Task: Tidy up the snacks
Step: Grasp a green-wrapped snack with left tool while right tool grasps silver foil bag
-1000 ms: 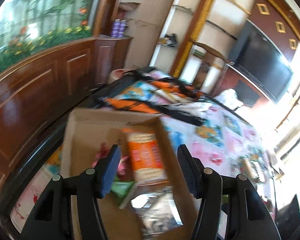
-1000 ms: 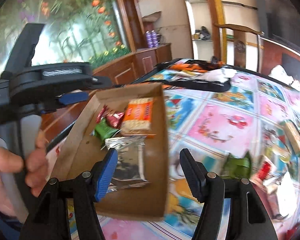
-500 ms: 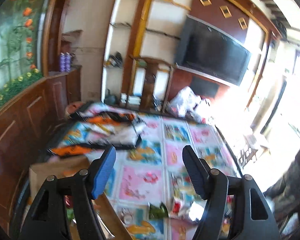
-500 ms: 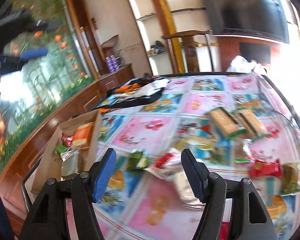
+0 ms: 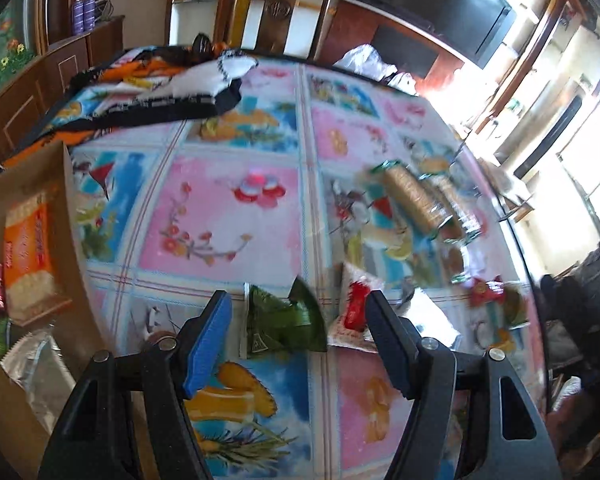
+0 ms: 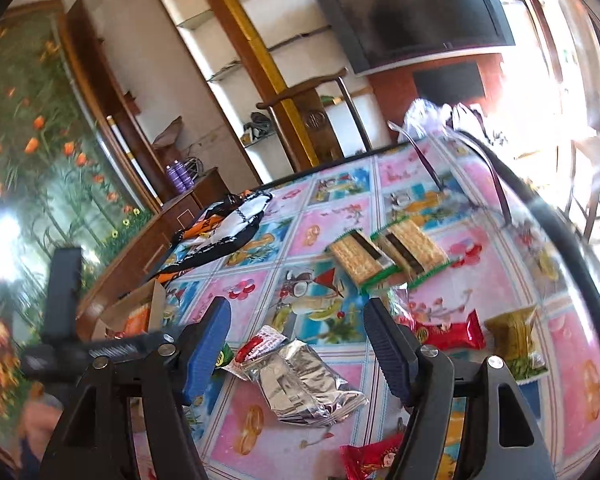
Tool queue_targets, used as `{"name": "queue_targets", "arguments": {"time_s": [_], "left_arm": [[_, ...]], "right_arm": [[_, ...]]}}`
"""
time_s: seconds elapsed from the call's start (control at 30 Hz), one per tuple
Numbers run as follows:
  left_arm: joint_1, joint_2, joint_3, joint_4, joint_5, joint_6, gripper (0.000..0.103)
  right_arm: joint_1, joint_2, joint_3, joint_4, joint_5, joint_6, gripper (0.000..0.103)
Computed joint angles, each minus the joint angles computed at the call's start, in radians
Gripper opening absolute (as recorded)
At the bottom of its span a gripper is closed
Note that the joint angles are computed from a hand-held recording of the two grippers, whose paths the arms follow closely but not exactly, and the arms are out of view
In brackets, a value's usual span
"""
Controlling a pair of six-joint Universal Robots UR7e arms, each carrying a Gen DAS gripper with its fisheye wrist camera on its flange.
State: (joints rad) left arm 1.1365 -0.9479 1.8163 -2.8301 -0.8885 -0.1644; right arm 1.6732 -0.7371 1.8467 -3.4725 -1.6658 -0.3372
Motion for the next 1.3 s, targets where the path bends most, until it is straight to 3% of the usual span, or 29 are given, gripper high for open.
{"name": "queue_targets", "arguments": {"time_s": [0.13, 0.27, 0.37, 0.53, 0.63, 0.8, 0.97, 1.2, 1.3], "left_arm": [[0.023, 0.013, -0.001, 0.000, 0.010, -0.058, 0.068], [0.040, 0.027, -0.007, -0.001, -0.020, -0.071, 0.061], [0.026, 0.049, 0.008, -0.065, 0.023, -0.008, 0.051], [0.025, 0.057, 0.021, -0.127, 0.016, 0.047, 0.049], [0.022, 0.050, 0.034, -0.153, 0.005, 0.070, 0.043], [0.026, 0.041, 0.038, -0.143, -0.025, 0.083, 0.043], [0.022, 0.043, 0.040, -0.142, -0.002, 0.102, 0.043], [0.025, 0.049, 0.034, -0.127, 0.017, 0.096, 0.050], [0.016, 0.060, 0.036, -0.136, 0.050, 0.118, 0.050]], "right_arm": [[-0.012, -0.016, 0.004, 0.022, 0.008, 0.039, 0.073], [-0.021, -0.025, 0.009, 0.047, 0.025, 0.055, 0.074], [-0.019, -0.018, -0.006, 0.097, 0.012, 0.054, 0.074], [-0.017, 0.002, -0.037, 0.178, -0.020, 0.048, 0.075], [-0.013, 0.017, -0.058, 0.229, -0.044, 0.038, 0.080], [-0.007, 0.055, -0.109, 0.330, -0.083, 0.002, 0.082], [0.008, 0.097, -0.157, 0.385, -0.149, -0.047, 0.082], [0.054, 0.173, -0.228, 0.417, -0.314, -0.210, 0.085], [0.058, 0.185, -0.225, 0.385, -0.332, -0.239, 0.084]]}}
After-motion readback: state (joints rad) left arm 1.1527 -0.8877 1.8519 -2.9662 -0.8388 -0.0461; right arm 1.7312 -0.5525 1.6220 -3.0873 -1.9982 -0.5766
